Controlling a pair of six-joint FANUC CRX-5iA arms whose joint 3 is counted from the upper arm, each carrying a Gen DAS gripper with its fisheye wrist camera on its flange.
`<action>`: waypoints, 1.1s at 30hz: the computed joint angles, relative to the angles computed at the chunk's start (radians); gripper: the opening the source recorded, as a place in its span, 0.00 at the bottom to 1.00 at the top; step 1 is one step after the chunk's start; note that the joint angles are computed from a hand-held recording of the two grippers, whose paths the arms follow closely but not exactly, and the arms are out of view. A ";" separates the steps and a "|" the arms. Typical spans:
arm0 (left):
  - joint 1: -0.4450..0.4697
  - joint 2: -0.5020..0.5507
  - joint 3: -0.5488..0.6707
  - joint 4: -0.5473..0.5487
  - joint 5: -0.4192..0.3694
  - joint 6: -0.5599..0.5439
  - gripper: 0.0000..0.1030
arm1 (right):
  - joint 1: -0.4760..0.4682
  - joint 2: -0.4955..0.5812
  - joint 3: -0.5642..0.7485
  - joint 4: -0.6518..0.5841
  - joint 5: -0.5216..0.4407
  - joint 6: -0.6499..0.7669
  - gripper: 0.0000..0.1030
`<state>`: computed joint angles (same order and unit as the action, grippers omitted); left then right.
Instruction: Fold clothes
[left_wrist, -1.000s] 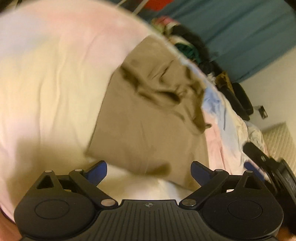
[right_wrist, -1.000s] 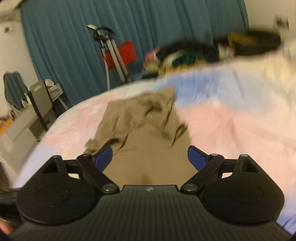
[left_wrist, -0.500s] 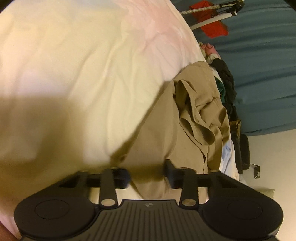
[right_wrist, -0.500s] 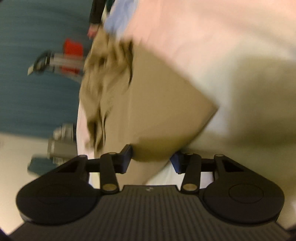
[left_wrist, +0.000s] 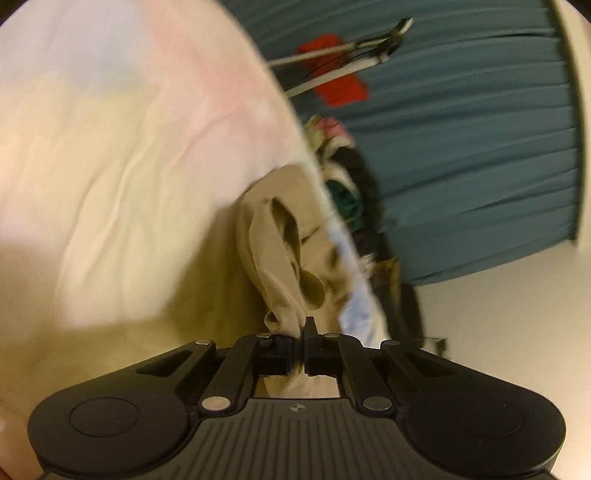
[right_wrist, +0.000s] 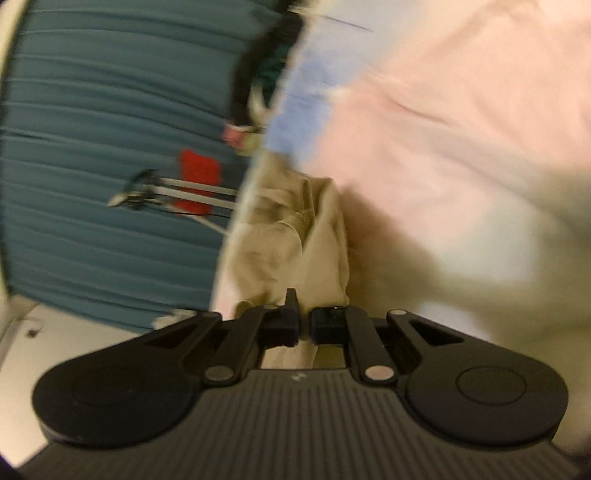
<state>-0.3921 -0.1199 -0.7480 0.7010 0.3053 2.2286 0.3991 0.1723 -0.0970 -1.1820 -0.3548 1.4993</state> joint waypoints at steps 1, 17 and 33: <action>0.001 -0.019 0.003 -0.027 0.002 0.012 0.05 | -0.014 -0.021 -0.004 -0.025 -0.009 0.039 0.08; -0.802 -0.146 -0.083 0.808 0.649 -0.559 0.05 | -0.130 -0.464 -0.340 -0.093 -0.190 0.159 0.09; -0.207 0.186 0.195 0.798 0.165 -0.884 0.07 | 0.090 0.185 0.229 0.561 -0.082 -0.425 0.11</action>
